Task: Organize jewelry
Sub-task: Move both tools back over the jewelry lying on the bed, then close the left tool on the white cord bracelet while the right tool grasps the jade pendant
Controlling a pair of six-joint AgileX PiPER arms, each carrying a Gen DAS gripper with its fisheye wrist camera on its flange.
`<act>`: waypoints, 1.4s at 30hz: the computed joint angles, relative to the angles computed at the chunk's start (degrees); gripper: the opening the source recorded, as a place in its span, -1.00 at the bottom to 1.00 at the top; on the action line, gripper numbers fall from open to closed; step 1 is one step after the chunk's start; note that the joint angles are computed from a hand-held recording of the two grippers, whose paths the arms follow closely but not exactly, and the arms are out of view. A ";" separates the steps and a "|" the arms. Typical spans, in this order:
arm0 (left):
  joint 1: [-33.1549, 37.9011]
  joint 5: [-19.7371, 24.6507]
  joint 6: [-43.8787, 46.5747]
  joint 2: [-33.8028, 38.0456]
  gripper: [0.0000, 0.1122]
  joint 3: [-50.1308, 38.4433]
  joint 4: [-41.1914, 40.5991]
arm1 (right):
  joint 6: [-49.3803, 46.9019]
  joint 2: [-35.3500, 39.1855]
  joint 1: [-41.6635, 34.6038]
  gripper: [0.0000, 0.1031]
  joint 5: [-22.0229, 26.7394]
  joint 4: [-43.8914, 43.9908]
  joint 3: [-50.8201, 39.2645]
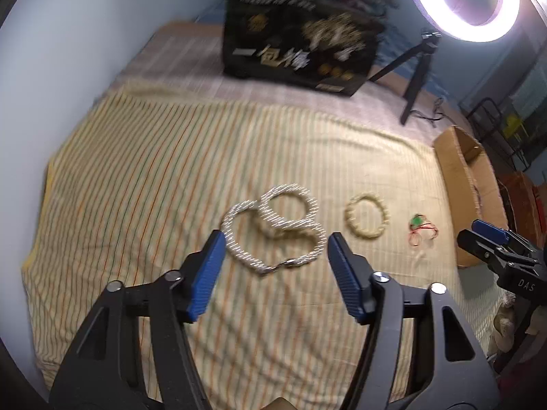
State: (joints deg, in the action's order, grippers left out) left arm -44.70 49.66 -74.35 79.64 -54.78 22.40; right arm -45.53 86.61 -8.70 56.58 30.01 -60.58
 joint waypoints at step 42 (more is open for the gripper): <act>12.05 -10.52 4.98 10.35 -0.59 4.51 -6.90 | 12.40 12.93 11.82 -0.34 -13.47 -14.23 -1.27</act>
State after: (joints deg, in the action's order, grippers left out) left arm -32.65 39.14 -69.37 89.99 -50.27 15.51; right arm -33.13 99.54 3.12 43.11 15.79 -61.85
